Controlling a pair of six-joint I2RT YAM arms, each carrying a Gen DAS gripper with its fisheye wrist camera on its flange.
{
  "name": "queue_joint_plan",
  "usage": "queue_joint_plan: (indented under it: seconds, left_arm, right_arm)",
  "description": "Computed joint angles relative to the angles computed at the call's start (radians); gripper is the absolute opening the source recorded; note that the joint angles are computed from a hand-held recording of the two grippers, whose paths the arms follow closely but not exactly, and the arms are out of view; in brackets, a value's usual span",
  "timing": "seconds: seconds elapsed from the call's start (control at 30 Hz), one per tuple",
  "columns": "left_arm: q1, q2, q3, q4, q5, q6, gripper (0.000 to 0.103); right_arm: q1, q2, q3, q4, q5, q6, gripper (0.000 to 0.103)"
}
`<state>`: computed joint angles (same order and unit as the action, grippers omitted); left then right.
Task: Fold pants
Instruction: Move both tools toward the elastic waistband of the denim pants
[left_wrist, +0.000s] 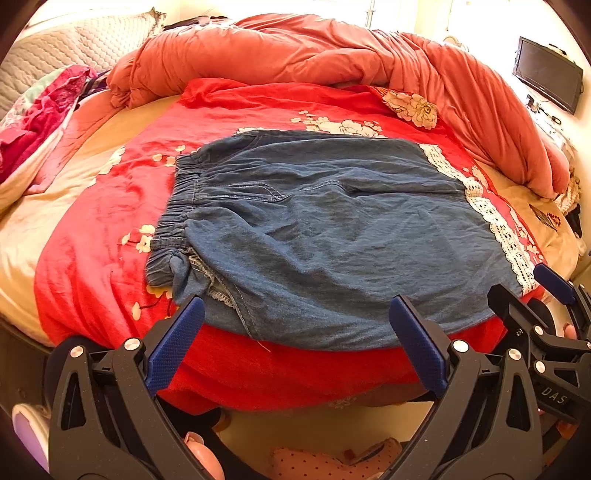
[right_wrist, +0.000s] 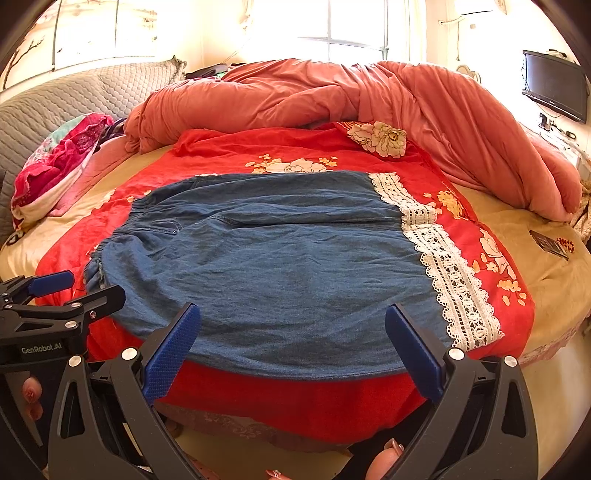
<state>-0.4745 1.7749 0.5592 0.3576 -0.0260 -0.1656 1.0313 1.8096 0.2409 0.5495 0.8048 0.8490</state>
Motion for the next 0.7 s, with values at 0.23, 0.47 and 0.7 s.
queue_joint_plan:
  seconds: [0.23,0.47,0.7]
  left_arm:
    - [0.009,0.018,0.029,-0.018,0.008,0.015,0.094]
    - [0.05,0.071,0.12,-0.044,0.042,0.04,0.094]
    - [0.115,0.183,0.289,-0.121,0.055,0.07,0.094]
  right_arm:
    - [-0.023,0.02,0.01,0.023,-0.022,-0.023,0.099]
    - [-0.148,0.039,0.035,0.112,-0.112,-0.189,0.099]
    - [-0.311,0.092,0.17,0.106,-0.269,-0.38,0.099]
